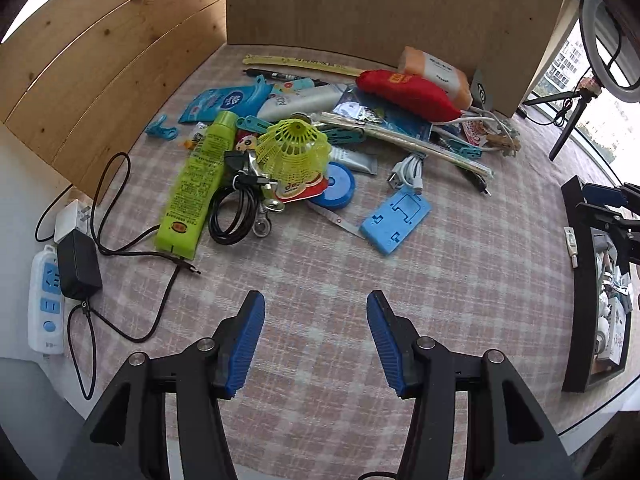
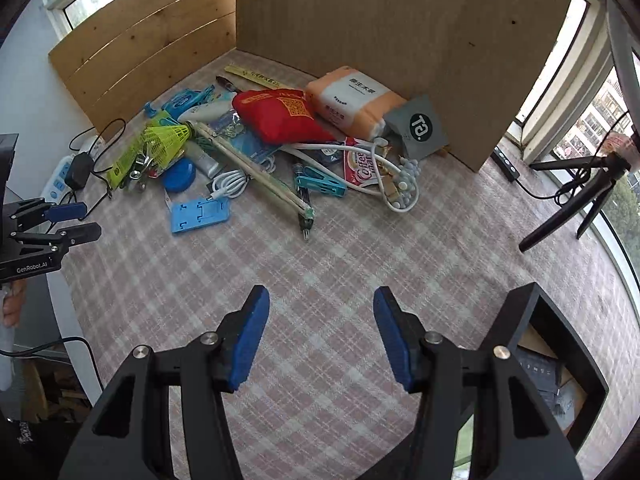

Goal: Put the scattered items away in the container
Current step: 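Move both grippers back from the tray to the pile, then grasp the wrapped wooden chopsticks with the right gripper while the left gripper grasps the black cable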

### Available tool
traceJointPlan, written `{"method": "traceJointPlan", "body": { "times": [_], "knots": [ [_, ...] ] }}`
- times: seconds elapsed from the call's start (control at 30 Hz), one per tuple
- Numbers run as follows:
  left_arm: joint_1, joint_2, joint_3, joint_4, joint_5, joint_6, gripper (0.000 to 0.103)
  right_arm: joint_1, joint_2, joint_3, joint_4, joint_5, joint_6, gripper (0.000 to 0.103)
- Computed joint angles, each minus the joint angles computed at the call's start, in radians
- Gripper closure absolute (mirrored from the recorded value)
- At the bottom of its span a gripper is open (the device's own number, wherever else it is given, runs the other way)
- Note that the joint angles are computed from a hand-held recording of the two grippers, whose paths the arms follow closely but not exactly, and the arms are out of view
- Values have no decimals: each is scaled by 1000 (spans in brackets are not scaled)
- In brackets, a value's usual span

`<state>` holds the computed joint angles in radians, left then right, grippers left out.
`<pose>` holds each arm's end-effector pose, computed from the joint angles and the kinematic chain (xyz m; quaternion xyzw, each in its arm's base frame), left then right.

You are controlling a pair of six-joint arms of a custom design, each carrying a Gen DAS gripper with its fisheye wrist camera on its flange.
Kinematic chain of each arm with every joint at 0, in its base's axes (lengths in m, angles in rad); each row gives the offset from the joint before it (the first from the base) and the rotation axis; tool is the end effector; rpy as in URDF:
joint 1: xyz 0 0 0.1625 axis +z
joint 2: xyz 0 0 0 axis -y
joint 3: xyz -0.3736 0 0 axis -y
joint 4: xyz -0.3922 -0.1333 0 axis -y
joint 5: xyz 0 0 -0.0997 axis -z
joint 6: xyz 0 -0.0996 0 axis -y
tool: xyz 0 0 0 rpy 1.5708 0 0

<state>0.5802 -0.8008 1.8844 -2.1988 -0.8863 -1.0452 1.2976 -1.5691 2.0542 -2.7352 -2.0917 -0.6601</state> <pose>-0.3100 -0.4378 -0.0290 0.0507 0.9194 -0.1665 0.3527 -0.0487 -0.4842 0.3486 0.0910 -0.9106 0.1783 0.3617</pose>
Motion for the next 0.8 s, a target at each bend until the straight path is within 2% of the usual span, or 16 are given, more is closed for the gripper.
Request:
{"method": "traceJointPlan", "body": {
  "times": [0.17,0.43,0.57,0.8],
  "knots": [
    [47,-56,61,-19,12,3,52,47,145,-102,22,-39,-24,60],
    [112,-80,91,-43,15,99,52,79,343,-248,35,-128,-130,60],
    [130,-60,71,-28,39,138,52,80,408,-300,42,-155,-163,60],
    [155,-2,26,-93,57,245,52,71,457,-361,82,-154,-158,60]
  ]
}}
